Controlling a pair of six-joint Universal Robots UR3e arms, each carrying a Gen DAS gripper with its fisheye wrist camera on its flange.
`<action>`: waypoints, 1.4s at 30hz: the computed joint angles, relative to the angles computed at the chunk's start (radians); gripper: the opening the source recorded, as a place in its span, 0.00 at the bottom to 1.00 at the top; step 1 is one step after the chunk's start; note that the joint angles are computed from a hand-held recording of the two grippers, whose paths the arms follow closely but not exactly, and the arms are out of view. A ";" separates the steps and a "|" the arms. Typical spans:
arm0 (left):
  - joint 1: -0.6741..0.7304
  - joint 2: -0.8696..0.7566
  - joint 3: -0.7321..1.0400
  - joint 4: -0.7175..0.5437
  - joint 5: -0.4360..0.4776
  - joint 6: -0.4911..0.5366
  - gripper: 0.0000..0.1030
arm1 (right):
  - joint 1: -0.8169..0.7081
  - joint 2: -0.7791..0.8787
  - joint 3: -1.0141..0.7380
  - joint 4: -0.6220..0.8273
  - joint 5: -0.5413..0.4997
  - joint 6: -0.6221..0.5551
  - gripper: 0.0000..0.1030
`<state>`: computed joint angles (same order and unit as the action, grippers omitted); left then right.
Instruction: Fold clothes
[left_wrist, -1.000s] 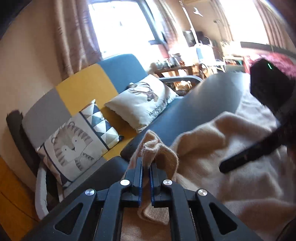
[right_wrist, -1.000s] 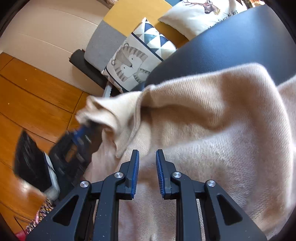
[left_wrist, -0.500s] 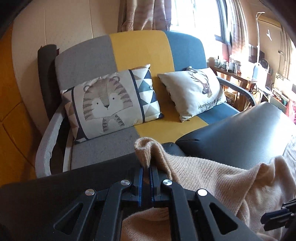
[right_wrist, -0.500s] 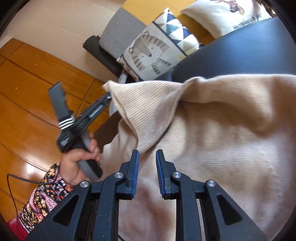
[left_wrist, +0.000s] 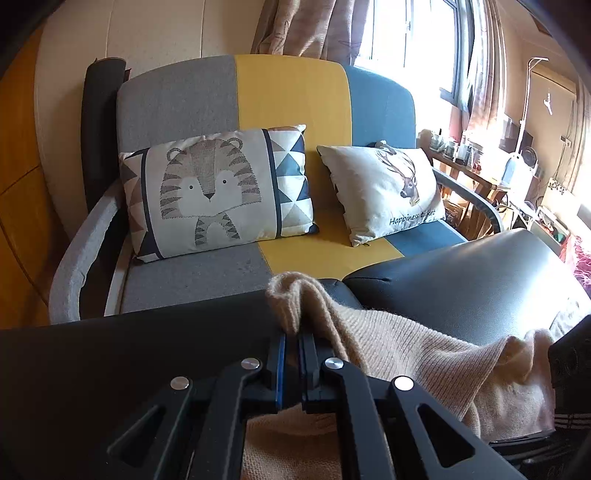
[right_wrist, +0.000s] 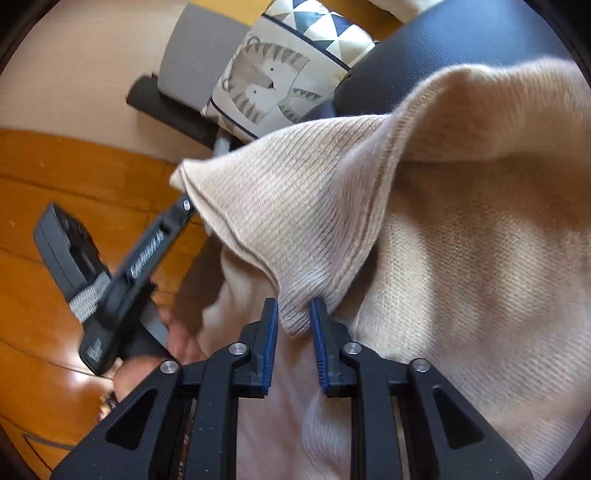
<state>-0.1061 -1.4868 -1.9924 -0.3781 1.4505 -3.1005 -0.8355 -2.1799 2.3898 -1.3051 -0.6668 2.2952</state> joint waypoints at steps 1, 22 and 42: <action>0.001 0.003 -0.001 0.001 -0.003 0.003 0.04 | 0.002 0.000 0.004 -0.024 -0.003 0.009 0.00; 0.014 0.046 -0.027 0.025 -0.011 -0.008 0.05 | 0.002 0.086 -0.082 -0.054 -0.045 0.095 0.17; -0.077 -0.215 0.246 -0.119 0.179 -0.080 0.20 | -0.065 0.403 -0.157 -0.629 0.110 0.399 0.09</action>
